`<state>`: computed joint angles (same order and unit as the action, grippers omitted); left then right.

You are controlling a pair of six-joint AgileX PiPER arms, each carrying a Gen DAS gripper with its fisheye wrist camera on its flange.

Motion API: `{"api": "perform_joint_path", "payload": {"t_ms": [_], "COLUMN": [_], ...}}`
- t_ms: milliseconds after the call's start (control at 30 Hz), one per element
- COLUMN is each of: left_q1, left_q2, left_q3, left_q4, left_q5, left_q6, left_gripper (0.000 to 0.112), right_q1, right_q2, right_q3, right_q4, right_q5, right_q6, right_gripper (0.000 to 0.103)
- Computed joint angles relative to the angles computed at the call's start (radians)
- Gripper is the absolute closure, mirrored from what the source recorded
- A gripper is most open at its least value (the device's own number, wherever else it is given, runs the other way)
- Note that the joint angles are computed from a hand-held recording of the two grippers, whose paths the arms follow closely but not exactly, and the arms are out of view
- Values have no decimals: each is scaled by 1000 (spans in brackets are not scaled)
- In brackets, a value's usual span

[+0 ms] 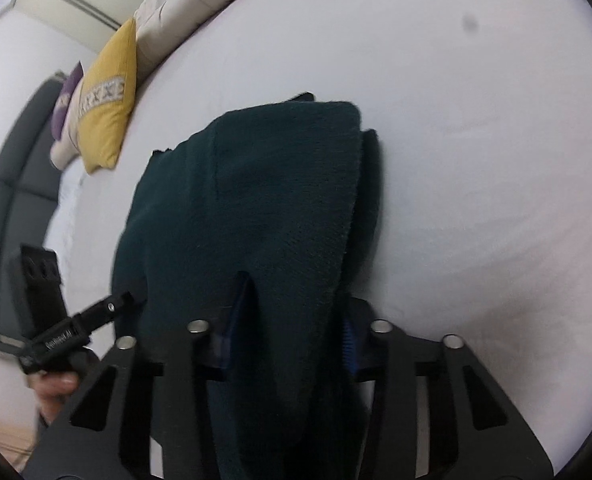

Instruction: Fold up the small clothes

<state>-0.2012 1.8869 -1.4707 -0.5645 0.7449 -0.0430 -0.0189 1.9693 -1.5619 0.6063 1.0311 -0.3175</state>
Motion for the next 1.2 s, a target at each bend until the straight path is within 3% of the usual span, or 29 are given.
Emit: {"api": "perform_joint_path", "payload": {"t_ms": [167, 233, 333, 600, 867, 1033, 1200], "left_q1": [-27, -52, -74, -31, 197, 392, 475], "left_q2": [-15, -22, -64, -371, -710, -798, -741], "left_q3": [-30, -56, -57, 125, 354, 514, 640], "left_q4": [105, 184, 261, 385, 317, 201, 157], "left_q5": [27, 47, 80, 151, 280, 281, 206], "left_q6": [-87, -144, -201, -177, 47, 245, 347], "left_gripper": [71, 73, 76, 76, 75, 75, 68], "right_q1": [152, 230, 300, 468, 702, 819, 742], "right_q2": [-100, -127, -162, -365, -492, -487, -466], "right_q3": [27, 23, 14, 64, 96, 165, 327], "right_q4": [-305, -465, -586, -612, -570, -579, -403], "right_q5": [-93, -106, -91, -25, 4, -76, -212], "right_q6": [162, 274, 380, 465, 595, 693, 587], "right_gripper": [82, 83, 83, 84, 84, 84, 83]}}
